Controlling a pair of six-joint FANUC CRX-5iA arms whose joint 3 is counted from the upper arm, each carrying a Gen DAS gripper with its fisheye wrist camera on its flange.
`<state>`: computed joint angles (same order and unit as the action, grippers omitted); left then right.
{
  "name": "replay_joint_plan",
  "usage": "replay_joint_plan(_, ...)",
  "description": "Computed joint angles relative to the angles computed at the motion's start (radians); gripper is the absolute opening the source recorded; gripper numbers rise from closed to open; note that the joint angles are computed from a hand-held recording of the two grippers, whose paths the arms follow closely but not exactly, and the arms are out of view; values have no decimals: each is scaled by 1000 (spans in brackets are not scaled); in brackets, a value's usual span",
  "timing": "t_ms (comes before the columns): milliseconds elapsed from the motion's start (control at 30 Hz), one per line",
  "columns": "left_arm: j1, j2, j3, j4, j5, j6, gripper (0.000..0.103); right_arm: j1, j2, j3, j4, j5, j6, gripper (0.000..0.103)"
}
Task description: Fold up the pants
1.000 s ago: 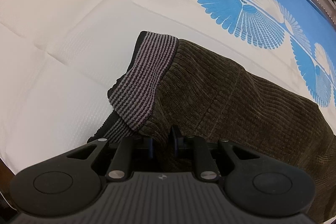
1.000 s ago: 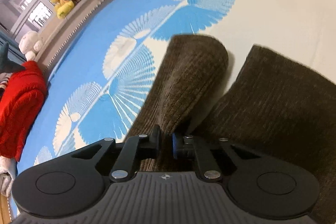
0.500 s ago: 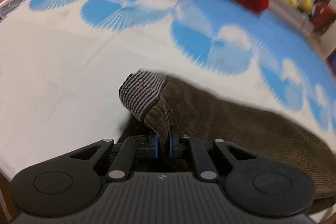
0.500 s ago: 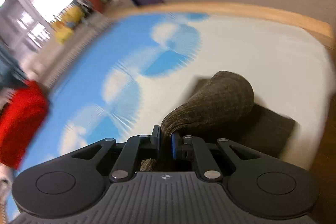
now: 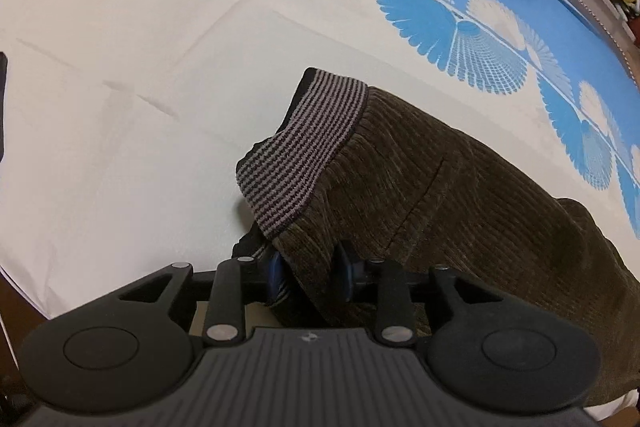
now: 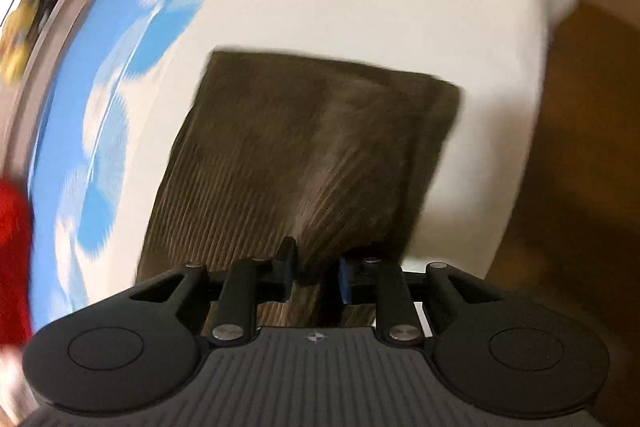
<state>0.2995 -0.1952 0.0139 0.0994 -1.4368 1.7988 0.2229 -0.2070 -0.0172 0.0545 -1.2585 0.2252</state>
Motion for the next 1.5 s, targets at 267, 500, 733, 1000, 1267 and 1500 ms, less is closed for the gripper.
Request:
replay_joint_plan(267, -44, 35, 37, -51, -14, 35, 39, -13, 20, 2, -7, 1, 6, 22)
replay_joint_plan(500, -53, 49, 50, -56, -16, 48, 43, 40, 34, 35, 45, -72, -24, 30)
replay_joint_plan(733, -61, 55, 52, -61, -12, 48, 43, 61, 16, 10, 113, -80, -115, 31)
replay_joint_plan(1000, -69, 60, 62, -68, -19, 55, 43, 76, 27, -9, 203, -82, -132, 26)
replay_joint_plan(1267, -39, -15, -2, -17, 100, 29, 11, 127, -45, -102, 370, 140, -146, 6)
replay_joint_plan(1500, -38, -19, 5, -14, 38, -81, 12, 184, -24, -105, 573, 110, -93, 5)
